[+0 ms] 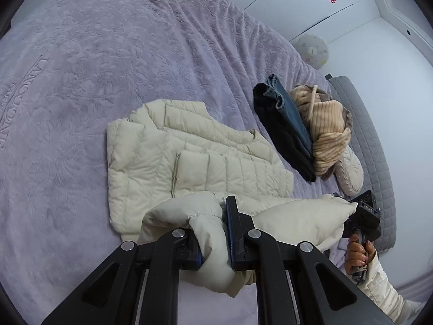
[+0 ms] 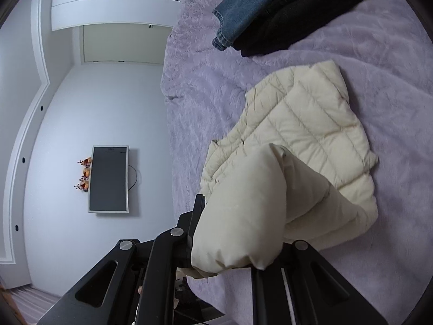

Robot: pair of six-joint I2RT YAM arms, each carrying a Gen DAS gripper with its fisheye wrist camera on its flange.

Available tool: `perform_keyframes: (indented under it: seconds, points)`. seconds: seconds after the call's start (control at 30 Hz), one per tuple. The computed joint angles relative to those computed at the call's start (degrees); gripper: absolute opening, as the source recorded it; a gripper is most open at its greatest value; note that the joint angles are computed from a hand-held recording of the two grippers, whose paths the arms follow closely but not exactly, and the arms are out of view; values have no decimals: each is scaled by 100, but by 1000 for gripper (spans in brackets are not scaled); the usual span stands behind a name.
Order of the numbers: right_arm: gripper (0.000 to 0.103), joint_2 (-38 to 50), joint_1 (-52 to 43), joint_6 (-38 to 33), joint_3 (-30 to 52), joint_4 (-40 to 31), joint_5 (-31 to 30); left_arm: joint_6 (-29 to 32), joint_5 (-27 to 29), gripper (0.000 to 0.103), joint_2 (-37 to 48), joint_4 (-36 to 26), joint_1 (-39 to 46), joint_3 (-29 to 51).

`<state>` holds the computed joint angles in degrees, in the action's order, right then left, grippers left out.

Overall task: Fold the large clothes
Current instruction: 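Lift and fold the held side over the jacket with both tools, release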

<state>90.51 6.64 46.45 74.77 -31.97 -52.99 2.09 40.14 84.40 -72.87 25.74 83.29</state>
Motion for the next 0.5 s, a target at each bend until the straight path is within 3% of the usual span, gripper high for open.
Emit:
perform_keyframes:
  seconds: [0.3,0.5]
  points:
    - [14,2064,274,38,1527,128,535,-358,-931,14,1070,1275,-507,-128]
    - [14,2842,346,90,2082,330,789,-592,-1001,14,1595,1728,-537,0]
